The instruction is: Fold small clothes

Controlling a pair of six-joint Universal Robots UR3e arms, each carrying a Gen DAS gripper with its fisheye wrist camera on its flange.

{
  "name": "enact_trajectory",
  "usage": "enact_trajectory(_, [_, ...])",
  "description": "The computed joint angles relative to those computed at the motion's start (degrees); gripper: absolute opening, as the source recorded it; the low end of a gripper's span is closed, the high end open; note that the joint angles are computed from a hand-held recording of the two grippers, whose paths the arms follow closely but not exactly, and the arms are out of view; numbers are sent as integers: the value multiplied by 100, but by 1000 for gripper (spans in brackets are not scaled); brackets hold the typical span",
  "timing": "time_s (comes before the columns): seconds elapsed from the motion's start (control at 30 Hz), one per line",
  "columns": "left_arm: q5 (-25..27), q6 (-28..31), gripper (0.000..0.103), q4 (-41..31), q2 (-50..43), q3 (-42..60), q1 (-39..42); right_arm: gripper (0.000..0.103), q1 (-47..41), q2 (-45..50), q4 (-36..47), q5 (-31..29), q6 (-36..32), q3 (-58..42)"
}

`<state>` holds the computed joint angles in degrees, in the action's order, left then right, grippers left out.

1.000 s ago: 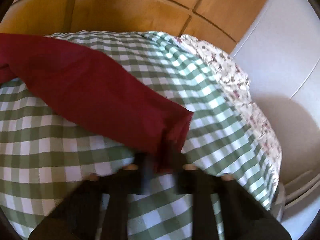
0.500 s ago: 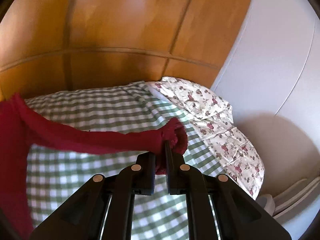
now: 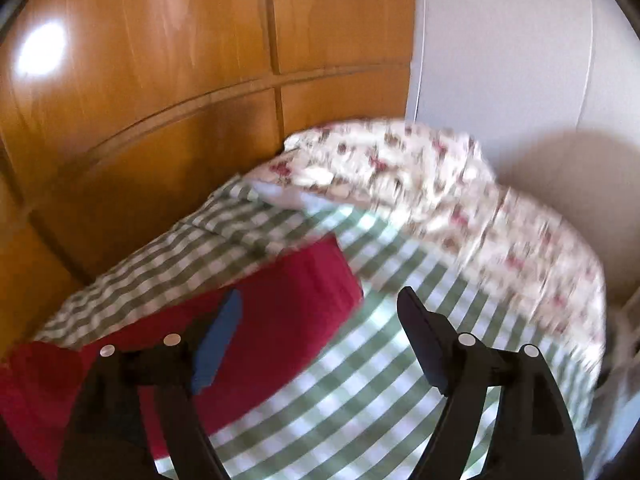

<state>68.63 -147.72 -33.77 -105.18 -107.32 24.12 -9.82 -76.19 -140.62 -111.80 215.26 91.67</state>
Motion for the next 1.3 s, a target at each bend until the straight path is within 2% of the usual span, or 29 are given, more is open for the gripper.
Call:
enact_trajectory(0.1, [12,-30,95,45,-49,18,-26,67,-256,-477,-904,1179,329,1313])
enact_trajectory(0.17, [16,-46,96,112,-68,-12,-31,60,-324,-431,-1537,1844,458,1854])
enact_trajectory(0.23, [38,-44,96,178,-75,-52,-38,57,-216,-36,-1893,2012,660,1859])
enact_trajectory(0.33, [72,-69,96,205,-83,-61,-51,57,-68,465,-2141,1695,923,1493])
enact_trajectory(0.43, [101,-99,97,266,-95,-79,-68,57,-219,801,-2046,1695,1118,1018])
enact_trajectory(0.5, [132,-120,98,344,-112,-102,-89,35,-228,975,-1619,1591,1080,537])
enact_trajectory(0.53, [146,-136,98,359,-122,-97,-102,17,-231,969,-1437,1577,1053,401])
enact_trajectory(0.6, [136,-139,99,352,-132,-86,-100,11,-87,814,-979,1198,924,89])
enact_trajectory(0.7, [112,-155,100,373,-164,-79,-93,8,274,408,-618,396,504,-50])
enact_trajectory(0.77, [115,-165,100,350,-180,-46,-106,6,458,409,-92,-176,359,-293])
enact_trajectory(0.83, [45,-114,100,241,-170,-7,-56,6,454,492,296,-370,327,-320])
enact_trajectory(0.93, [-68,90,100,-148,-92,119,59,7,158,619,214,323,292,32])
enact_trajectory(1.0, [-154,296,100,-468,36,166,208,15,95,531,-51,527,521,384])
enact_trajectory(1.03, [-174,372,99,-551,135,134,320,29,113,414,-202,556,634,584])
enact_trajectory(1.07, [-200,400,99,-588,203,102,409,56,135,239,-334,637,725,816])
enact_trajectory(1.1, [-259,451,98,-698,314,61,584,69,163,101,-439,691,771,997])
enact_trajectory(1.13, [-303,504,98,-808,394,48,739,77,244,-27,-522,680,841,1152])
enact_trajectory(1.3, [-499,781,94,-1125,849,-156,1716,77,894,-537,-634,1150,841,1685])
